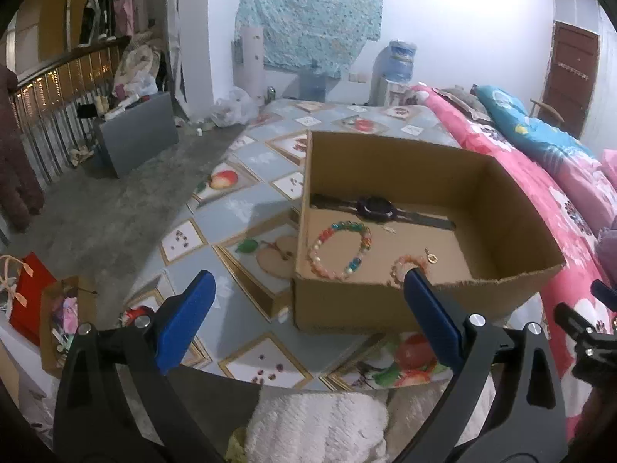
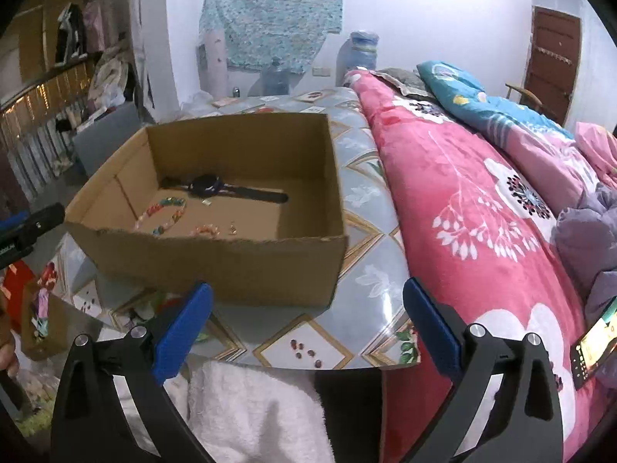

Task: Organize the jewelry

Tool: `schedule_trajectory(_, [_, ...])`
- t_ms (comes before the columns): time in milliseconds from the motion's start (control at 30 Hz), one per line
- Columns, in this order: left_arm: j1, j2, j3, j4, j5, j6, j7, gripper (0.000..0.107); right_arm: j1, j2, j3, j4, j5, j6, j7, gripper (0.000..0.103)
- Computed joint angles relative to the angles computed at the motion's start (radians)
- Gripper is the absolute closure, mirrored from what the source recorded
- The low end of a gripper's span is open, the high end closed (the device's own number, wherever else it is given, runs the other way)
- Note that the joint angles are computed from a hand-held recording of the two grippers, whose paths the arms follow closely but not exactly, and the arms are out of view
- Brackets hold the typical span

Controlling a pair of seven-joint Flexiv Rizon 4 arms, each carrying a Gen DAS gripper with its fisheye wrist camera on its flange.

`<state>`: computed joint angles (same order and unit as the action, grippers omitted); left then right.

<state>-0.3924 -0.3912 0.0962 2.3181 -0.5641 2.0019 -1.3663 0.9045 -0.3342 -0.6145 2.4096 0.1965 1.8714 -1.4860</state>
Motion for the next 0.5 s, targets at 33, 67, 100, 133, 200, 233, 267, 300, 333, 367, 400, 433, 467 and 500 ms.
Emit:
schedule_trajectory(33, [-0.010,-0.005,0.005,0.000,-0.007,0.007,0.006,0.012,0.021,-0.008,-0.017,0.001,0.003,0.004,-0.003,0.007])
schedule_trajectory(67, [-0.041,-0.012,0.026,-0.003,-0.032,0.011,0.023,0.012,0.050,-0.016,-0.042,0.003,0.011,0.006,-0.007,0.007])
schedule_trajectory(100, [-0.070,-0.020,0.043,-0.006,-0.061,0.015,0.046,0.012,0.095,-0.034,-0.081,0.005,0.026,0.016,-0.008,0.007])
schedule_trajectory(133, [-0.117,-0.033,0.071,-0.015,-0.109,0.015,0.086,0.012,0.117,-0.044,-0.099,0.006,0.036,0.022,-0.011,0.007])
schedule_trajectory(200, [-0.147,-0.046,0.081,-0.025,-0.160,0.004,0.134,0.012,0.159,-0.065,-0.130,0.004,0.053,0.024,-0.015,0.007])
schedule_trajectory(233, [-0.157,-0.050,0.083,-0.030,-0.181,-0.012,0.156,0.012,0.156,-0.066,-0.124,0.002,0.053,0.019,-0.014,0.007])
schedule_trajectory(267, [-0.166,-0.053,0.085,-0.036,-0.200,-0.030,0.169,0.012,0.145,-0.063,-0.108,-0.001,0.050,0.012,-0.009,0.007])
schedule_trajectory(300, [-0.165,-0.054,0.082,-0.038,-0.205,-0.039,0.171,0.012,0.135,-0.060,-0.096,-0.005,0.045,0.004,-0.003,0.007])
schedule_trajectory(333, [-0.157,-0.054,0.073,-0.039,-0.201,-0.049,0.164,0.012,0.127,-0.059,-0.086,-0.009,0.040,-0.006,0.006,0.007])
schedule_trajectory(367, [-0.157,-0.057,0.073,-0.041,-0.202,-0.058,0.160,0.012,0.116,-0.057,-0.075,-0.011,0.032,-0.014,0.016,0.007])
schedule_trajectory(400, [-0.174,-0.063,0.087,-0.048,-0.216,-0.074,0.164,0.012,0.096,-0.053,-0.055,-0.016,0.021,-0.025,0.028,0.007])
schedule_trajectory(433, [-0.198,-0.070,0.109,-0.057,-0.234,-0.094,0.167,0.012,0.075,-0.051,-0.035,-0.020,0.009,-0.033,0.041,0.007])
schedule_trajectory(467, [-0.212,-0.078,0.125,-0.067,-0.241,-0.112,0.162,0.012,0.046,-0.047,-0.008,-0.027,-0.006,-0.049,0.056,0.007])
schedule_trajectory(500, [-0.238,-0.085,0.152,-0.076,-0.251,-0.133,0.158,0.012,0.028,-0.045,0.009,-0.032,-0.022,-0.061,0.072,0.007])
